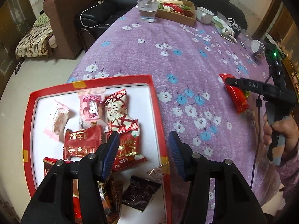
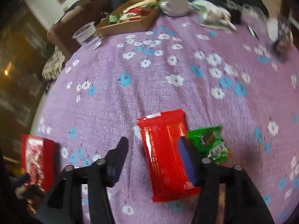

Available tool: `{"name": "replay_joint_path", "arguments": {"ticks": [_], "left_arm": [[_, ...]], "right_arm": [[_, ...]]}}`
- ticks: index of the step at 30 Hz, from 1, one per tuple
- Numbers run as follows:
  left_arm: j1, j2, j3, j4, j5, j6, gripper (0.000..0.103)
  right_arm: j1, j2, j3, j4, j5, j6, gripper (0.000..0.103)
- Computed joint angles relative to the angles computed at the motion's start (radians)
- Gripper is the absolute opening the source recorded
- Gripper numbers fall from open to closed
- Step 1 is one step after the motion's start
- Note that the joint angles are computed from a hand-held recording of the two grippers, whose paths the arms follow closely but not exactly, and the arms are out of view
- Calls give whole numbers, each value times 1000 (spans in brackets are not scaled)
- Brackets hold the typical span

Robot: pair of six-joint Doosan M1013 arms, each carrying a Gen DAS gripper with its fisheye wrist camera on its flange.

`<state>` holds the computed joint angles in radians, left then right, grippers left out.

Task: Organize snacks
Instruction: 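Grasp the large red packet with the right gripper, then grasp the green packet with left gripper while right holds the red packet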

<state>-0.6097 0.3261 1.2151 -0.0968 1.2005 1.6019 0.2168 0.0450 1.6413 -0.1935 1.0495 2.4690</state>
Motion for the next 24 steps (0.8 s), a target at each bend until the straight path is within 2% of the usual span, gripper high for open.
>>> {"name": "replay_joint_path", "arguments": {"ticks": [3,5,7,8,10,12,14,16,20,24], "left_arm": [[3,7,-7,-14,15,-11,53],[1,5,-6,-24,14,1,53],[-6,3,-3,-25,13,19,53],[-9,3,-2,-25,16,27,53],[-15,3,-2,-31,22,37,53],[-19,5,-3,-37,30,44,53],[-23,5,-6,-38,34,50,53],[-27,7,-10,-46,33,61,53],[-43,25,-36,-77,44,103,53],[-81,63,-86,-117,51,189,53]], "right_arm": [[19,22,-25,-39,54,-41,65],[21,20,-23,-69,93,-1,66],[-16,-6,21,19,51,37,66],[-19,-23,41,13,12,53,67],[-17,-14,32,17,37,14,69],[7,19,-2,-22,109,-49,69],[38,37,-17,-69,137,-96,51],[43,31,-10,-33,121,-91,51],[104,6,23,-72,126,-67,51],[154,-74,96,-78,146,6,51]]}}
